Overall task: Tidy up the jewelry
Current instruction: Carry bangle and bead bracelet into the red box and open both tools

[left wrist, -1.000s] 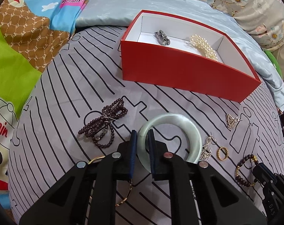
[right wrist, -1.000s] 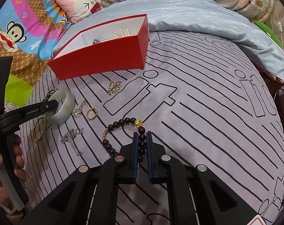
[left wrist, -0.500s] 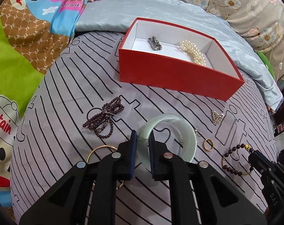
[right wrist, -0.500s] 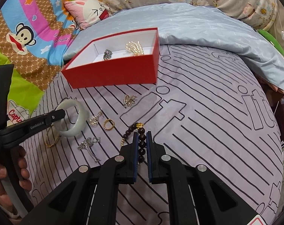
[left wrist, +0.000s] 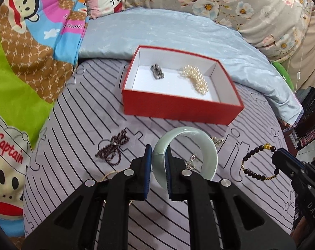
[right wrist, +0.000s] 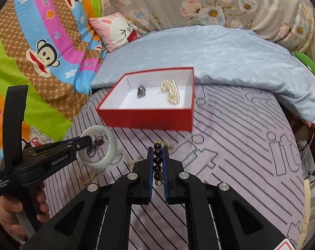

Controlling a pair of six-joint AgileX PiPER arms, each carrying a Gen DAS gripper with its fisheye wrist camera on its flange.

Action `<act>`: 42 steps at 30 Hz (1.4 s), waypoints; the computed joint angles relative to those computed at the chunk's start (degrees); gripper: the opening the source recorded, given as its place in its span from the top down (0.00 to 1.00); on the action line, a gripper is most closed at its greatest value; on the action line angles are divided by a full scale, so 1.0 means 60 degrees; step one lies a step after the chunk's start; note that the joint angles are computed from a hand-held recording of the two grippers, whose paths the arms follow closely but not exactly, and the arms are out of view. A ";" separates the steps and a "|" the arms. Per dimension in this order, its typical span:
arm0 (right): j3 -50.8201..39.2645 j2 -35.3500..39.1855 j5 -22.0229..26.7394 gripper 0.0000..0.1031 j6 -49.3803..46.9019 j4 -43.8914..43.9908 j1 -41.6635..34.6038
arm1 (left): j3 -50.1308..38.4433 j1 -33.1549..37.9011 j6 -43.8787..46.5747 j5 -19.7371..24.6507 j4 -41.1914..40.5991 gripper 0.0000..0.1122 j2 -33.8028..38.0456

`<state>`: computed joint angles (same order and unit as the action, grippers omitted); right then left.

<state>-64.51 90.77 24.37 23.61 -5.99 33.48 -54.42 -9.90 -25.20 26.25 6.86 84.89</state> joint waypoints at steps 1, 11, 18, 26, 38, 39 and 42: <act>-0.0211 0.0014 0.0052 0.93 -0.0202 0.0115 -0.0039 | -0.0163 0.0014 0.0102 0.0098 -0.0066 0.90 -0.0036; -0.3528 0.1416 0.0852 0.93 -0.1454 0.0465 -0.0352 | -0.2527 0.0249 0.0541 0.0576 0.0110 0.90 0.0705; -0.6510 0.3419 0.1847 0.93 -0.1925 0.0747 -0.0546 | -0.4325 0.0627 0.0797 0.0746 0.0066 0.90 0.2269; -0.9429 0.5789 0.3002 0.93 -0.2462 0.1620 -0.0881 | -0.5889 0.1030 0.1354 0.0898 -0.0554 0.90 0.4119; -1.3397 0.8821 0.4873 0.93 -0.2358 0.1917 -0.0955 | -0.7486 0.1202 0.1573 0.1310 -0.0735 0.90 0.5978; -1.3626 0.8983 0.4982 0.93 -0.2331 0.1922 -0.0965 | -0.7529 0.1206 0.1584 0.1318 -0.0740 0.90 0.6051; -1.4050 0.9305 0.5195 0.93 -0.2293 0.1902 -0.0994 | -0.7643 0.1189 0.1583 0.1342 -0.0736 0.90 0.6217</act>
